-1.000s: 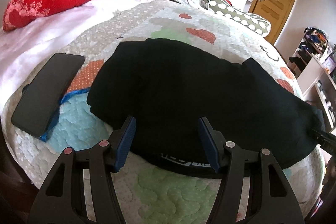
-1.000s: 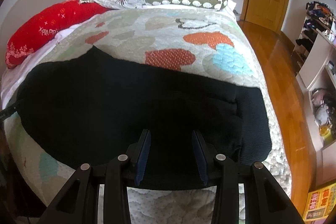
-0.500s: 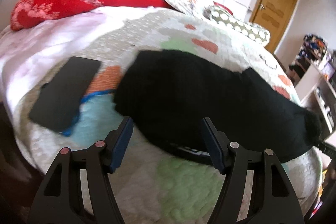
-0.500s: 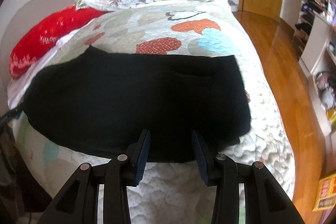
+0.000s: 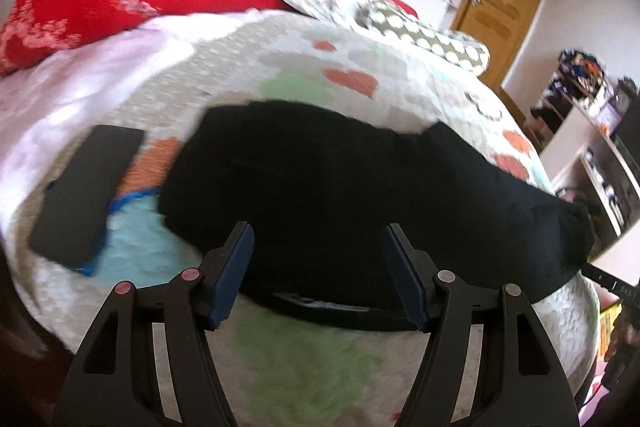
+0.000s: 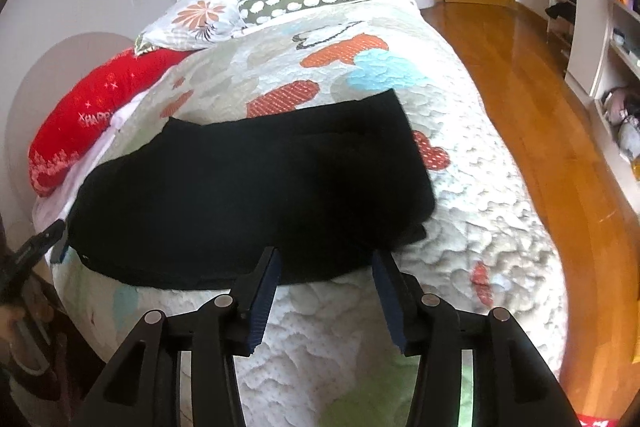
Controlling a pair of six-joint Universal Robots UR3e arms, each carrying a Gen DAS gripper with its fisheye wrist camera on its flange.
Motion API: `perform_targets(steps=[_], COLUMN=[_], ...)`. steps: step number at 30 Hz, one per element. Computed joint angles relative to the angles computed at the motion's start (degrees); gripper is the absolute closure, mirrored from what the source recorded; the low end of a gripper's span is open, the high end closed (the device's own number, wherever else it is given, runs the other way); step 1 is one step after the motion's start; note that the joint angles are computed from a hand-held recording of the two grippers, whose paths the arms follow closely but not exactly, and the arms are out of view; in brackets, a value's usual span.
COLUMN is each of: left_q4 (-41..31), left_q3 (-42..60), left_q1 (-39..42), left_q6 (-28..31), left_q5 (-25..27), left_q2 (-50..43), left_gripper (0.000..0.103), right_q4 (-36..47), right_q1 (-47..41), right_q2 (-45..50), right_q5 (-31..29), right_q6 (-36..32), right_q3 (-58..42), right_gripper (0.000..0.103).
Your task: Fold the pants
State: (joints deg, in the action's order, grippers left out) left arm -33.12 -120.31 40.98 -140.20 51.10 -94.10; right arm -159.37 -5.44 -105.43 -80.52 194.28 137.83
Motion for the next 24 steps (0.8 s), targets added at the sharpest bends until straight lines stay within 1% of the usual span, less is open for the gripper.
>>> perform_targets(steps=[3,5,8,11,13,14,16,18,22,24], left_q4=[0.9,1.0,-2.7,-7.4,-11.0,-12.5,-16.3,-17.2,-20.6,-23.8], left_q3=[0.7,2.0,7.4,14.4,20.1,22.6,29.1,33.0,45.2,51.5], left_q1=[-5.3,-8.8,-16.0,-23.4,-28.5,-30.5,-34.9,-38.2,-45.4,-47.8], left_q6=[-0.6,-1.3,-1.6,-2.1,-2.3,-2.5,-1.8,-1.3,-0.5,0.4], left_q5=[1.4,1.7,1.7,3.0,3.0,3.3,3.0,3.2,5.1,5.5], left_q2=[-1.2,-2.0,-4.9,-9.0,-12.6,-14.0,-17.9,-20.4,-28.6,-32.3], left_gripper=[0.036,0.036,0.036,0.036,0.036,0.036,0.036,0.036,0.036,0.036], right_q4=[2.7,3.1,0.1,-5.2,-7.3,-7.8,-9.8,-11.2,-13.7,-15.0], right_q1=[-1.7,-5.0,-7.5,-9.6,-10.1,-10.3,-10.4,-10.4,-10.8,-11.9], right_q2=[-3.2,-5.6,-4.9,-2.8,-2.1,-1.8,-0.3,0.9,1.7,1.9], right_q5=[-0.2,2.3,3.3,6.5,7.6,8.1,8.7,8.9,9.7,10.8], right_q6=[-0.7,-1.6,-2.0,-1.4,-1.3,-1.1,-0.6,-0.1,0.2,-0.1], right_q3=[1.6,4.2,6.6,9.0,9.6,9.7,9.7,9.7,10.6,11.6], right_gripper=[0.055,0.054,0.053,0.048,0.041,0.04,0.039,0.038,0.037,0.037])
